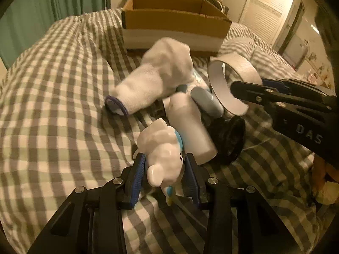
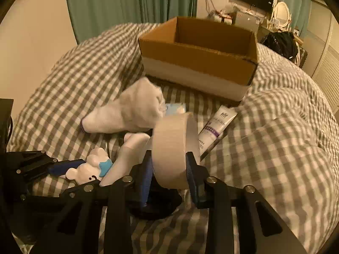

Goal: Organize objects
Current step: 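Lift the plush toy with the left tool while the right tool lifts the tape roll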

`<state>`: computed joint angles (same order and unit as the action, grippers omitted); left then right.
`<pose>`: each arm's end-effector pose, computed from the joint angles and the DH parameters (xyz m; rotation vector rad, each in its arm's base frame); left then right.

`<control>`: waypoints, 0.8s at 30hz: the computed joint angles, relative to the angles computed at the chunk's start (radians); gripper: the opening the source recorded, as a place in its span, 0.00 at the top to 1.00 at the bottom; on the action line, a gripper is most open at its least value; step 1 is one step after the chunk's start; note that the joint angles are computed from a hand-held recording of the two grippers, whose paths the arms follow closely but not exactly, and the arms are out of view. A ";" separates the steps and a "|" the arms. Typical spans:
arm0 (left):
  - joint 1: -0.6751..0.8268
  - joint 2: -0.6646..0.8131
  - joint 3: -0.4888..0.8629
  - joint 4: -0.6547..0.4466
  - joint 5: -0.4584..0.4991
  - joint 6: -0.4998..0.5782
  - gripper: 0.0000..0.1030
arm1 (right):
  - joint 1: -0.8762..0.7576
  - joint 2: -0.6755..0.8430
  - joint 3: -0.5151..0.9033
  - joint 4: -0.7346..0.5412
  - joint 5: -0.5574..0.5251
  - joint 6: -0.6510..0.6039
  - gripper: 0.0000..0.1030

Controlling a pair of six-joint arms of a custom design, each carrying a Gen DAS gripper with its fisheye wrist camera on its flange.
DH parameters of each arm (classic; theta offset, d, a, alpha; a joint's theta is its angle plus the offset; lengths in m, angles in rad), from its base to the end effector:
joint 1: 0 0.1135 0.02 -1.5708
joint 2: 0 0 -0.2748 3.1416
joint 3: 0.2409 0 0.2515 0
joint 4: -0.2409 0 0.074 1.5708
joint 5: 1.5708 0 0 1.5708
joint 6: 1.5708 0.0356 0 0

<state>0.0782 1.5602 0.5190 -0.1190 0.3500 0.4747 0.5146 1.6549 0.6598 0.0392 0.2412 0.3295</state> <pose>0.2354 0.0062 0.1093 0.6150 2.5681 -0.2989 0.2558 0.1348 0.1264 -0.1345 2.4838 0.0485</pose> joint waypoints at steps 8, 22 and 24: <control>0.041 -0.169 0.019 -0.118 0.046 -0.006 0.63 | 0.039 -0.200 -0.038 -0.083 0.053 0.015 0.72; -0.012 -0.248 0.321 -0.298 0.089 -0.076 0.62 | 0.102 -0.386 0.141 -0.307 0.164 -0.065 0.72; -0.034 -0.224 0.377 -0.299 0.081 -0.095 0.62 | 0.075 -0.384 0.186 -0.320 0.141 -0.103 0.72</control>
